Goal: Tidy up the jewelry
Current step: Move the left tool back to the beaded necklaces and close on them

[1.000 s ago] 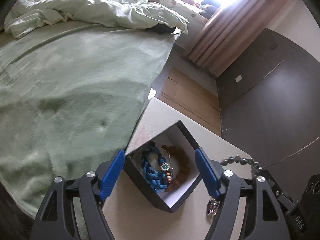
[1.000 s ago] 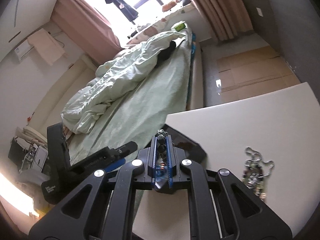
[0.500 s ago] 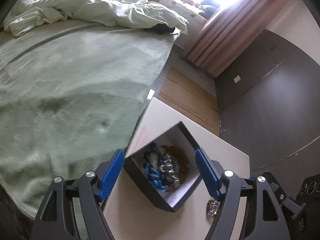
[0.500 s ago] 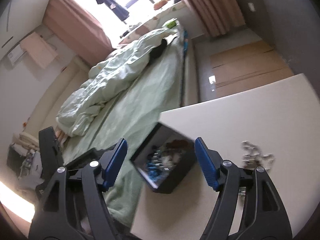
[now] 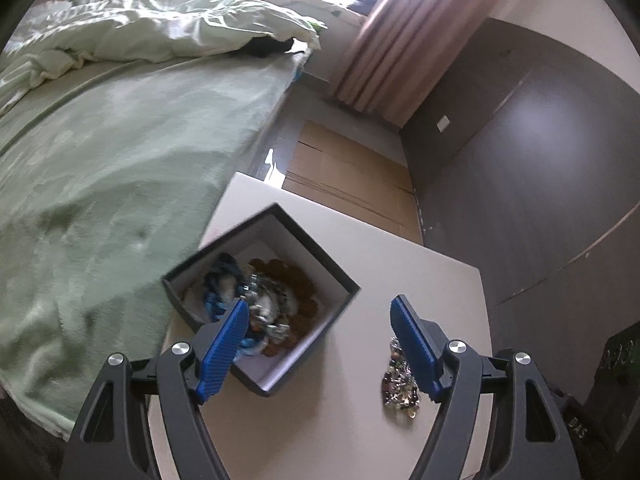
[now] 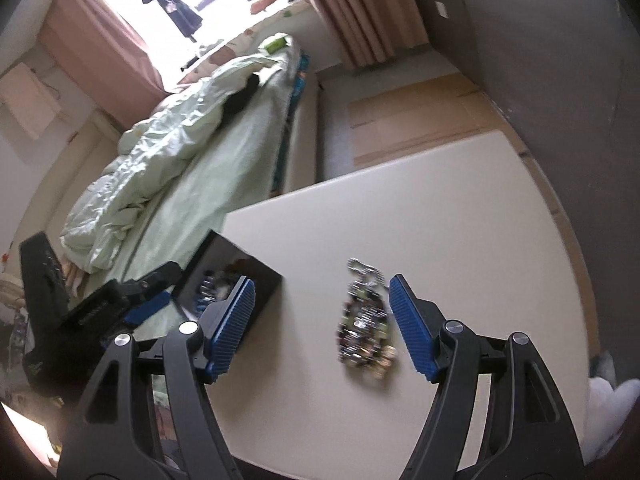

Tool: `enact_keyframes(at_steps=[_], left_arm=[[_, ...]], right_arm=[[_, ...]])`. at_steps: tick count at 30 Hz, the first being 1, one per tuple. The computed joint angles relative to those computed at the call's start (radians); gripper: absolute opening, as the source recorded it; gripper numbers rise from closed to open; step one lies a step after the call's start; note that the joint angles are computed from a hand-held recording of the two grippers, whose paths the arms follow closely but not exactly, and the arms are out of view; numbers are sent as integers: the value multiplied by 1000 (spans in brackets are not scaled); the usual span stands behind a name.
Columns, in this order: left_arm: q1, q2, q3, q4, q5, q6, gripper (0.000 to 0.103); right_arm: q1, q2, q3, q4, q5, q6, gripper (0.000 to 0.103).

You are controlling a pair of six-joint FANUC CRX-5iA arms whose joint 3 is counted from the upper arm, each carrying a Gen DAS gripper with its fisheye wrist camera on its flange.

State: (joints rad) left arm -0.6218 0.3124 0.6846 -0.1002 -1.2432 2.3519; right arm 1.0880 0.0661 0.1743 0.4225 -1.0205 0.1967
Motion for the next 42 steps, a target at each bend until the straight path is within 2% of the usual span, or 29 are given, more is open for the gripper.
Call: enact_keyframes(at_steps=[7,12,17,25,27,30,34,35,38,42], left_arm=[[-44,83,89,38,-28,-88,68],[-70,141,143,68,-55,-159,58],[-72,184,160,123,-72,-194,43],[-86,277,233,138,-112,-227,33],[-101,321,308,94,-169,-233,33],[-99,369,354,111,-204,-240,26],[-122,417,446,36,-266,-259,25],[-127,439,489,16,-301,-263,19],[-144,469,550,-29,-351,-273,17],[-195,578,770,-148,-501,-371,16]], right_arm=[[-9,-52,-53,-23,-56,-35,70],[-4,-83,-90,-6,-86,-65,70],[-3,-113,-126,-3,-101,-99,67],[-4,-154,-175,-6,-105,-161,67],[-6,-157,-179,-7,-105,-164,67],[-8,-158,-181,-6,-103,-165,67],[-18,-161,-187,-18,-96,-163,67],[-19,-163,-189,-17,-95,-165,67],[-19,-167,-193,-12,-90,-167,67],[-15,-165,-192,-11,-81,-160,67]])
